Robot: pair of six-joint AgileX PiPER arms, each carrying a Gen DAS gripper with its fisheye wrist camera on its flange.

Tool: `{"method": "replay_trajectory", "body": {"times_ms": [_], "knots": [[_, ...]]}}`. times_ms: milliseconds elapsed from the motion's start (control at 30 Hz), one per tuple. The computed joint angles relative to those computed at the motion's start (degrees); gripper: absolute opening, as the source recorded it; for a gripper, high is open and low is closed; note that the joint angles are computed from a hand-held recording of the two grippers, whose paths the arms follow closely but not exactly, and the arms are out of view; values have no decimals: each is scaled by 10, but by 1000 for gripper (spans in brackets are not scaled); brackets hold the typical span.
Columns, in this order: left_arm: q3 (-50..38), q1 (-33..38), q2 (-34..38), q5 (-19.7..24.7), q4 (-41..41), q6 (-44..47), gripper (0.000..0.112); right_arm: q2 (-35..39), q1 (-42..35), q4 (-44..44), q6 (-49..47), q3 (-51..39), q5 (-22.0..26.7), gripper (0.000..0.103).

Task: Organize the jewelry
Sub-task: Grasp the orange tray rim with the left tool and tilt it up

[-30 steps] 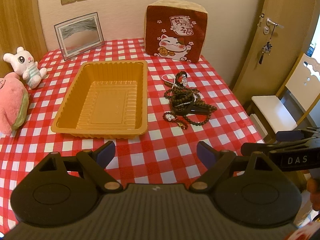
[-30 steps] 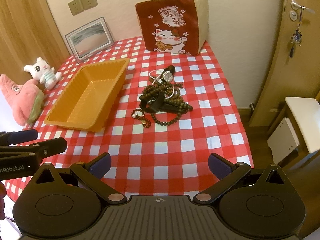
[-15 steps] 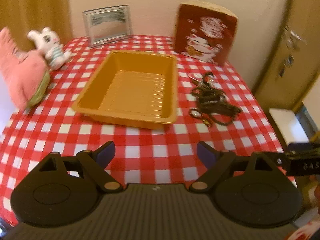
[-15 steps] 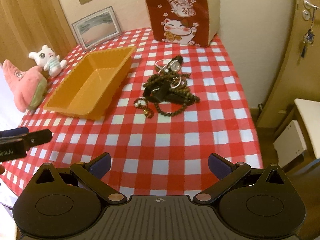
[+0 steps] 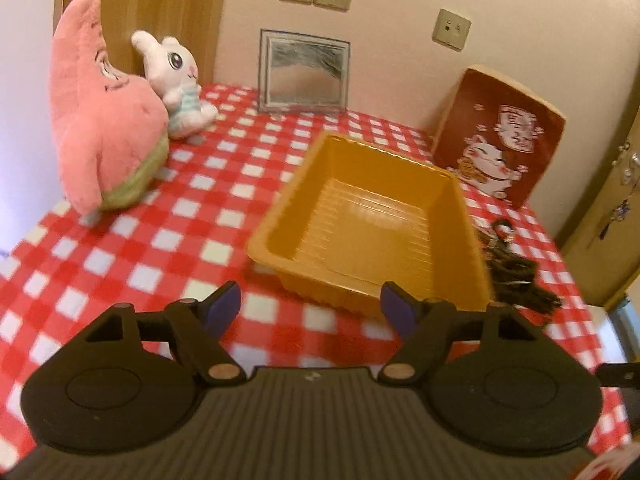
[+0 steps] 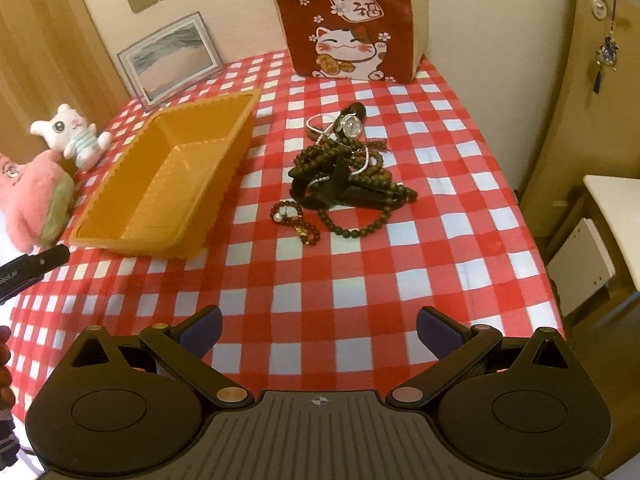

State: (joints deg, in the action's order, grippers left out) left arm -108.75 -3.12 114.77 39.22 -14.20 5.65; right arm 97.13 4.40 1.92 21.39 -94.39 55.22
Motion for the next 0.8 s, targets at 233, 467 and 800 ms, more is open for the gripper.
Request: {"method": "replay_trajectory", "body": {"times_ms": [233,467,800], "knots": [[-38,43,74,-42,-141,72,67,42,39,-61,80,-50,36,103],[-157,43,180,-32,-165,65,56,90,57,-104,135,-101,69,103],[-365,35,308,56,-142,23,31,147,60,-141,181,-166,117,103]]}}
